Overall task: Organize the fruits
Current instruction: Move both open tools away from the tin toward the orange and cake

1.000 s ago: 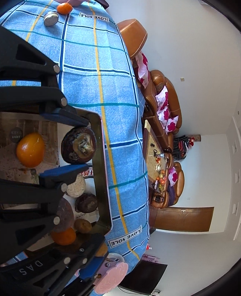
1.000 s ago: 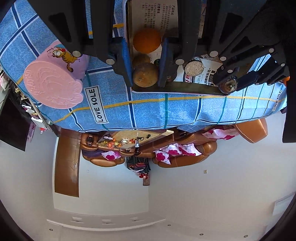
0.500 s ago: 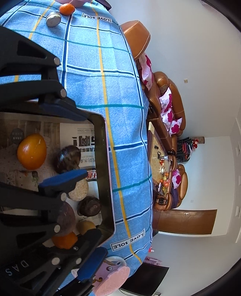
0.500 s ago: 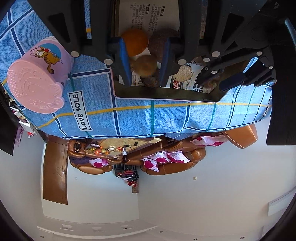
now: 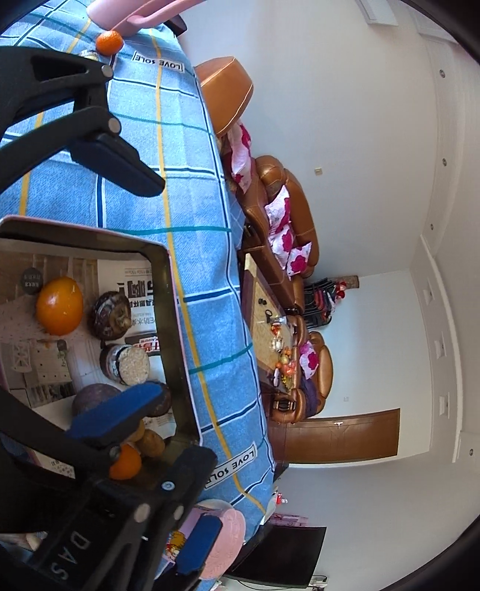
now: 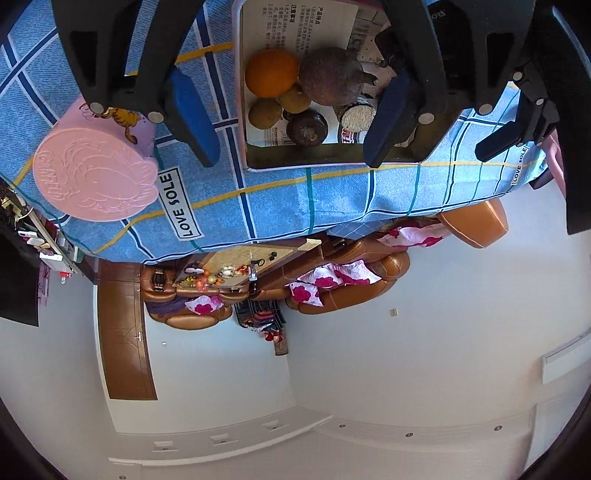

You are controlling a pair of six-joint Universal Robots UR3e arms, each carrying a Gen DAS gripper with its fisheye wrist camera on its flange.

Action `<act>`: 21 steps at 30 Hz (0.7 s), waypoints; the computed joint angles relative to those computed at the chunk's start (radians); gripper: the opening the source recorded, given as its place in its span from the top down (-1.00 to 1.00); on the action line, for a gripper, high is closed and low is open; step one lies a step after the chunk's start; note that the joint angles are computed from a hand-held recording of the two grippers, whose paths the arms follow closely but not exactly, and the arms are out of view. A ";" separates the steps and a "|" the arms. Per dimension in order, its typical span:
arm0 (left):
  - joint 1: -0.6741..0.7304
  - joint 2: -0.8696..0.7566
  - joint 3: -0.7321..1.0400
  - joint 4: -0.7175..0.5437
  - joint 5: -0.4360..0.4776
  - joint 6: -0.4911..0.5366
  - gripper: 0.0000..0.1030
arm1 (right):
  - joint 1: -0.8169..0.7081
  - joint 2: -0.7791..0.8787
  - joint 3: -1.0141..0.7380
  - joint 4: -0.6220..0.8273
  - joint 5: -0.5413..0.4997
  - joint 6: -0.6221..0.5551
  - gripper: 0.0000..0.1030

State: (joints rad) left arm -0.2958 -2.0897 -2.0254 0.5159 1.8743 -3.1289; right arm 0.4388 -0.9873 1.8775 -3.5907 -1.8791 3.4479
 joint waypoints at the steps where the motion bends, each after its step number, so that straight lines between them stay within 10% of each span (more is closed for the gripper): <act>1: 0.003 0.001 -0.010 0.027 0.007 0.003 -0.99 | 0.006 -0.001 -0.002 0.001 -0.023 0.002 -0.58; 7: 0.039 0.024 -0.082 0.151 0.031 -0.003 -1.00 | 0.052 0.029 0.003 -0.135 -0.173 0.000 -0.58; 11: 0.035 -0.003 -0.102 0.248 0.085 0.032 -1.00 | 0.129 0.145 -0.054 -0.386 -0.323 -0.110 -0.98; 21: 0.090 0.058 -0.206 0.239 0.008 -0.002 -1.00 | 0.163 0.139 -0.074 -0.314 -0.378 -0.096 -0.98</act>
